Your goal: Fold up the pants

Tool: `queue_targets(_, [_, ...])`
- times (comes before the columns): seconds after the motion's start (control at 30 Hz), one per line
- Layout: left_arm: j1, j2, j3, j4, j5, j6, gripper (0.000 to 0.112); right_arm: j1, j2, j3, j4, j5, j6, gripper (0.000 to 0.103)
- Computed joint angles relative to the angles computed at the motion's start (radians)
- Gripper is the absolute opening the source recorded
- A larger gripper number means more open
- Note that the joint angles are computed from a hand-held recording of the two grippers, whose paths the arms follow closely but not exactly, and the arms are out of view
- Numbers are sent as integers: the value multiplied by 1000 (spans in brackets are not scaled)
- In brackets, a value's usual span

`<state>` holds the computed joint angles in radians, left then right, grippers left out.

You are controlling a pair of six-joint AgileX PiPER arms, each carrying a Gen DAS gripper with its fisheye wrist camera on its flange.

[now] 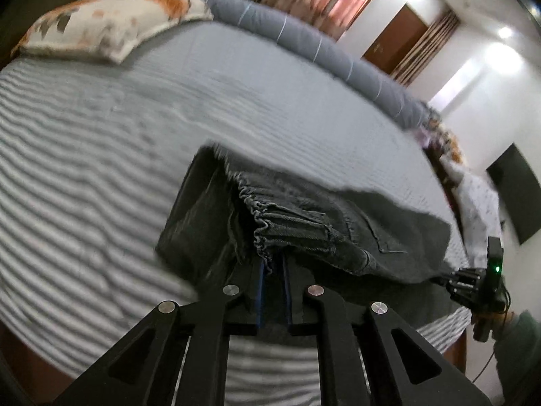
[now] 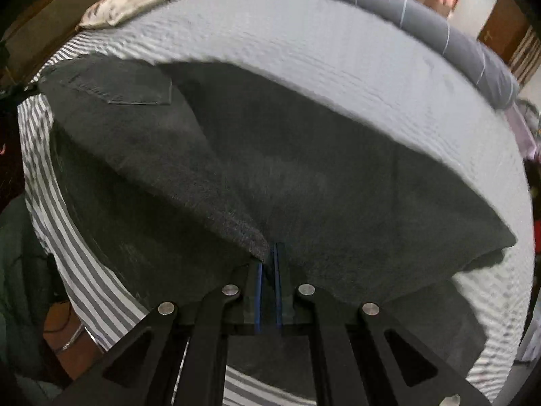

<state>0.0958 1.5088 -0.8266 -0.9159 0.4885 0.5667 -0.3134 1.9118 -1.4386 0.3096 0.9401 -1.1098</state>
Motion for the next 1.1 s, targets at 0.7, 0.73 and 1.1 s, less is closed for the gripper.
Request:
queue_targets(0.7, [107,-21,150,-330,173,40,58,-88,-116,181,171,-3,56,37])
queue_targets(0.73, [92,-21,146,-332,163,32,58,-101,-112,175,186,14,55,37])
queue_targets(1.1, [13,20,183,-457,48,-20,58,-228,-35,153,322,151,151,37])
